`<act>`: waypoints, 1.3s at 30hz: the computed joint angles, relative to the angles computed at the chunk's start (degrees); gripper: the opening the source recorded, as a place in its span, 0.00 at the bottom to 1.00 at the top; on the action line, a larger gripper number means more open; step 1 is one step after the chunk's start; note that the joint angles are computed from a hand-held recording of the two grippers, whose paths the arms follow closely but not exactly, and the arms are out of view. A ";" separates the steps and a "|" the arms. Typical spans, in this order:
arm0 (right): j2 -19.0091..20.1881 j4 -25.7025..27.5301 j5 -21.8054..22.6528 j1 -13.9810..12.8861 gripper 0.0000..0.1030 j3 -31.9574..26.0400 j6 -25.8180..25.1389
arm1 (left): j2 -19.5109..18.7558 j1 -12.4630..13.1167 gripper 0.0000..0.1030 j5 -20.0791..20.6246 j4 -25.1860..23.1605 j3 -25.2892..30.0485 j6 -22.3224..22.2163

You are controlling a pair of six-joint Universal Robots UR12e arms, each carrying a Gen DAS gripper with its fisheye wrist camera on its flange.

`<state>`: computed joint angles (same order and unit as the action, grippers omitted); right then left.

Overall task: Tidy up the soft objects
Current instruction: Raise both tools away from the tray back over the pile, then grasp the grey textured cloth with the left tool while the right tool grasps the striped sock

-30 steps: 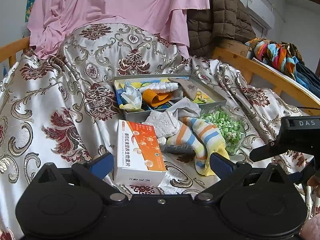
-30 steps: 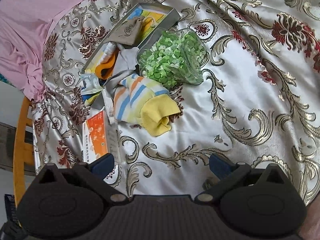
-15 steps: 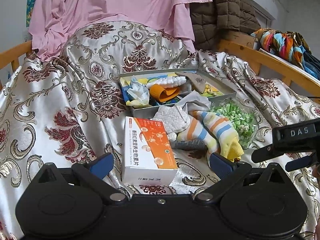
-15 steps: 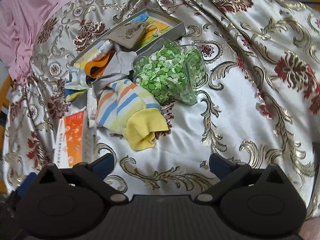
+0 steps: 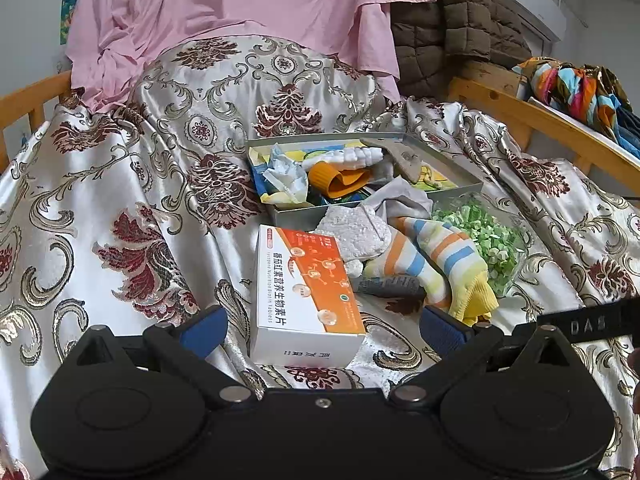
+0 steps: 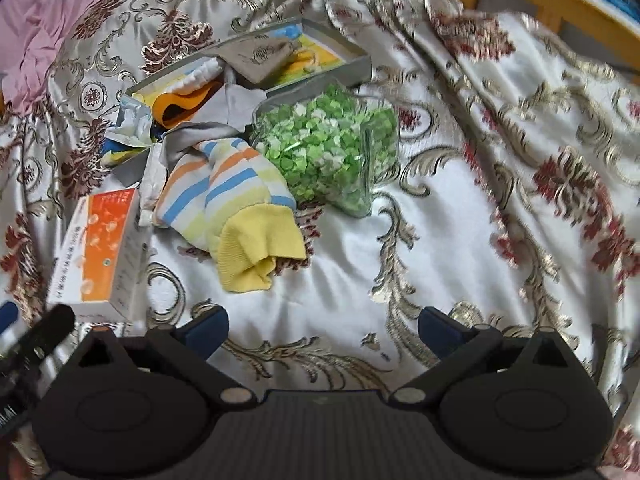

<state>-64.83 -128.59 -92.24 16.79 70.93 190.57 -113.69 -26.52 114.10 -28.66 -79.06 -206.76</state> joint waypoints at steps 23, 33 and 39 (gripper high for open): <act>-1.37 -17.14 -4.76 0.88 1.00 6.38 -7.22 | -1.56 0.32 0.99 0.09 3.36 0.93 3.05; -1.38 -38.96 1.54 -0.43 1.00 12.46 -14.20 | -3.33 1.18 0.99 -2.39 9.24 2.00 9.82; -0.50 -41.47 6.38 -1.26 1.00 12.71 -12.97 | -4.50 2.10 0.99 -5.12 10.55 3.35 12.89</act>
<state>-65.32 -170.06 -85.85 15.53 83.64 177.60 -118.19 -24.42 108.98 -18.11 -75.70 -193.87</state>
